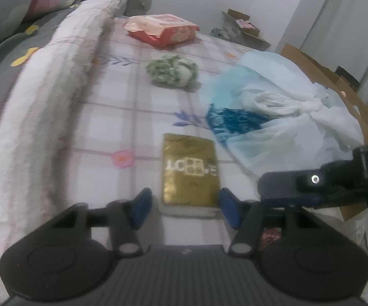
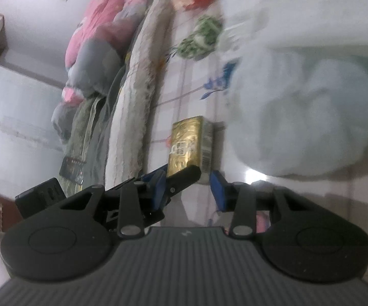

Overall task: Organize soft objects
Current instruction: 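Move both tools back over the bed toward the gold package, then grasp the gold package with the left tool while the right tool moves toward the green scrunchie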

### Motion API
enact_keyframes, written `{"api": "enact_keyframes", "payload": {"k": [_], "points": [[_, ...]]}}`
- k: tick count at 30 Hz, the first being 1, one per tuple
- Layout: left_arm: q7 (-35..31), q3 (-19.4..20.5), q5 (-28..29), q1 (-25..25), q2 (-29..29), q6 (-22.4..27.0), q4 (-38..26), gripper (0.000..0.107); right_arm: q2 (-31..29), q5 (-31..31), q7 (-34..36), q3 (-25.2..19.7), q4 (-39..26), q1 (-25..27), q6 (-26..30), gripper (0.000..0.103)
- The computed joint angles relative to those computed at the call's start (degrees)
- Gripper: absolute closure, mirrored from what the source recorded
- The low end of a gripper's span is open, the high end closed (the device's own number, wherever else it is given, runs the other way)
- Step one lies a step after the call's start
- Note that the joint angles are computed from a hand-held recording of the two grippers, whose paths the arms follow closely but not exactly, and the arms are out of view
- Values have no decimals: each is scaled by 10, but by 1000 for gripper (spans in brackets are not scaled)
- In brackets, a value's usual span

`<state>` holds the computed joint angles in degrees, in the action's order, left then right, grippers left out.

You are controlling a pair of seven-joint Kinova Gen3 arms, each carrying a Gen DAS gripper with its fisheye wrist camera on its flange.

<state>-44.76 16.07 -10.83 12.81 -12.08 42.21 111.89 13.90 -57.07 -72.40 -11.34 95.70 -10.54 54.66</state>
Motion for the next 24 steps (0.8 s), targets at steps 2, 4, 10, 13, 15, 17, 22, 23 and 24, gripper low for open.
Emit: {"api": "enact_keyframes", "payload": {"k": [2,4,10,13,15,17,22,23,24], "points": [[-9,-8,5,0,-10,4,5,48,6,13,-10,-3,-15,-13,-5,64],[-22,-14,13,-1,-17,11,5,48,9,39,-32,-4,-30,-28,-16,64],[-36,16,-26,-13,-20,6,0,33,18,90,-106,-9,-50,-51,-45,64],[-48,36,-65,-8,-2,17,-16,27,21,85,-119,-14,-45,-47,-56,64],[-49,43,-90,-2,15,21,-25,27,24,92,-134,-15,-46,-50,-64,64],[-47,41,-108,8,28,20,-30,27,28,90,-144,-17,-48,-46,-63,64],[-57,15,-113,29,48,4,-33,38,22,114,-158,-19,-75,-50,-57,63],[-61,9,-108,32,50,1,-34,41,23,121,-162,-18,-87,-51,-51,63],[-63,3,-102,33,51,-4,-32,48,23,134,-168,-16,-101,-55,-47,63]]}}
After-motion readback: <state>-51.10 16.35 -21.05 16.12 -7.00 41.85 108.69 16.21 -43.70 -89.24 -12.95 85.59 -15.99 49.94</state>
